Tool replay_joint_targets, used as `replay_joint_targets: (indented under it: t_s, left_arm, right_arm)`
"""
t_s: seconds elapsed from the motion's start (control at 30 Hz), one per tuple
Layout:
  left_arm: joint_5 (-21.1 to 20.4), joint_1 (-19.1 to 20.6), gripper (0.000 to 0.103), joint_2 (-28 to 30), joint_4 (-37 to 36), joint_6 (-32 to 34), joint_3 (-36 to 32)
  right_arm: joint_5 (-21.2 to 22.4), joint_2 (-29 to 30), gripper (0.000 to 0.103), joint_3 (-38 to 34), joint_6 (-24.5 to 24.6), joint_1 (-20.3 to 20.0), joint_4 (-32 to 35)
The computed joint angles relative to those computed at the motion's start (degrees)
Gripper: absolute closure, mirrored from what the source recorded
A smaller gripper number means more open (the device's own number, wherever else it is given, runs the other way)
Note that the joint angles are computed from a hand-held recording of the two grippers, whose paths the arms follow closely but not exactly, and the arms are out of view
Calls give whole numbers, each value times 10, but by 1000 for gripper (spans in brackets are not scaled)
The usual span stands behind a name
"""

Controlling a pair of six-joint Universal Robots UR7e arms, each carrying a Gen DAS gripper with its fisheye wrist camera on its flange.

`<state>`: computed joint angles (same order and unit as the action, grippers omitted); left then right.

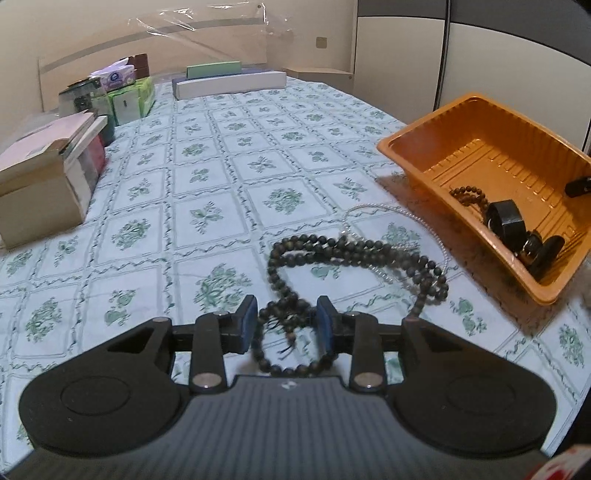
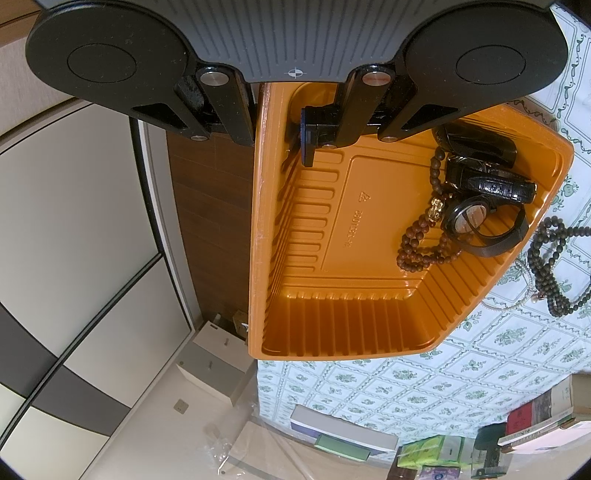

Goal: Organize jewelry
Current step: 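Grasp the black bead necklace with the left gripper and lift it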

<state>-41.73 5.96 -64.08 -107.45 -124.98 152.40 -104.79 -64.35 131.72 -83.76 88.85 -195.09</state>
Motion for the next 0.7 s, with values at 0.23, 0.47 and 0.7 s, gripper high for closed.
replay_joint_targets:
  t_s: [0.23,0.47,0.7]
  left_arm:
    - [49,62,72,-9,-33,48,-3]
    - [56,104,93,-33,-71,98,7]
    - [25,35,97,-83,72,28,-4]
  right_arm:
    - [0,0,97,-1,0,0,1]
    - [0,1,97,-1,0,-2,2]
    - [0,1,97,-1,0,-1,2]
